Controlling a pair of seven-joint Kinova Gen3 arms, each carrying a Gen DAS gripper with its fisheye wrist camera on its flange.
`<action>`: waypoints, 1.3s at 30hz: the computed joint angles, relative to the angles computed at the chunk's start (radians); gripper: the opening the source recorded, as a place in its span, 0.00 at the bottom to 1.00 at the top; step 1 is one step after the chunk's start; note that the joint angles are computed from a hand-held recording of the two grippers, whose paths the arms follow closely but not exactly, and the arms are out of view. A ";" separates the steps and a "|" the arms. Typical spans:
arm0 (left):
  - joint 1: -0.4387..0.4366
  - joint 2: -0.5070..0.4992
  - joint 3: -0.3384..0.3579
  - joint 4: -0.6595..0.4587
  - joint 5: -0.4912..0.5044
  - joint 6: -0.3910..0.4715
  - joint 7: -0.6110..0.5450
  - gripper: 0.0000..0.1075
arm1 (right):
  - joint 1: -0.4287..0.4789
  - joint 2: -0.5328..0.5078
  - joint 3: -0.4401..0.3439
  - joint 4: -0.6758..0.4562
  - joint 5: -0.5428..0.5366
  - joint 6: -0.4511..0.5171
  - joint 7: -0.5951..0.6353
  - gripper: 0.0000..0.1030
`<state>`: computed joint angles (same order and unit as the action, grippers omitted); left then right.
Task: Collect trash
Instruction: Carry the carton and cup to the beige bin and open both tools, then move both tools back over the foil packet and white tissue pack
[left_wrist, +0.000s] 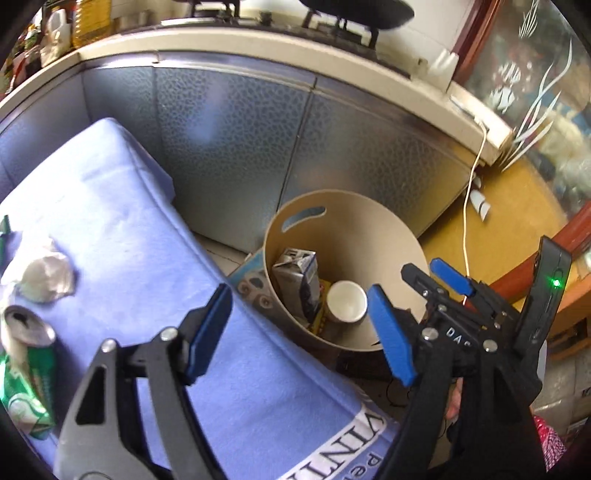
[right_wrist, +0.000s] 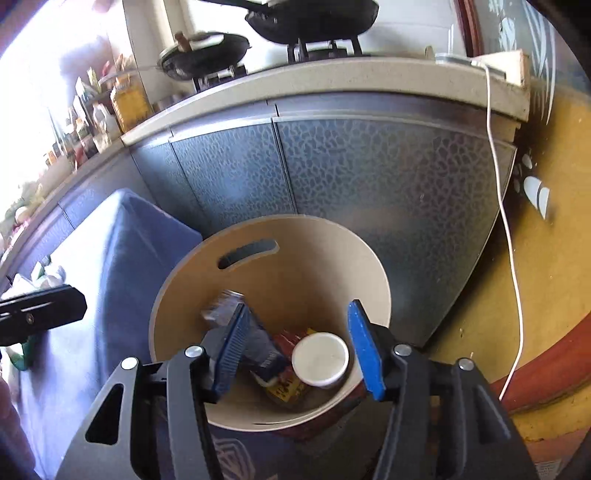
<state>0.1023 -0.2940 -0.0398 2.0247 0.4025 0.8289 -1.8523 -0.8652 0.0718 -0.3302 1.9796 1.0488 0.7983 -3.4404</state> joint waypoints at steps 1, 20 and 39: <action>-0.018 -0.044 -0.003 0.025 0.012 -0.006 -0.020 0.67 | -0.011 -0.006 -0.010 -0.003 0.019 0.013 -0.025 0.54; -0.359 -0.626 -0.562 0.137 -0.654 0.181 -0.022 0.68 | -0.003 0.337 -0.364 -0.437 -0.048 -0.251 0.435 0.51; -0.246 -0.460 -0.895 0.130 -0.675 0.033 -0.153 0.31 | -0.349 0.694 -0.166 -1.128 -0.484 0.104 1.149 0.59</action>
<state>-0.1432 -0.7540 -0.9350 2.1544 -0.2727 0.8618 -2.0051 -1.2143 0.7655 -0.4957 0.8512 0.5648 0.9020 -2.2916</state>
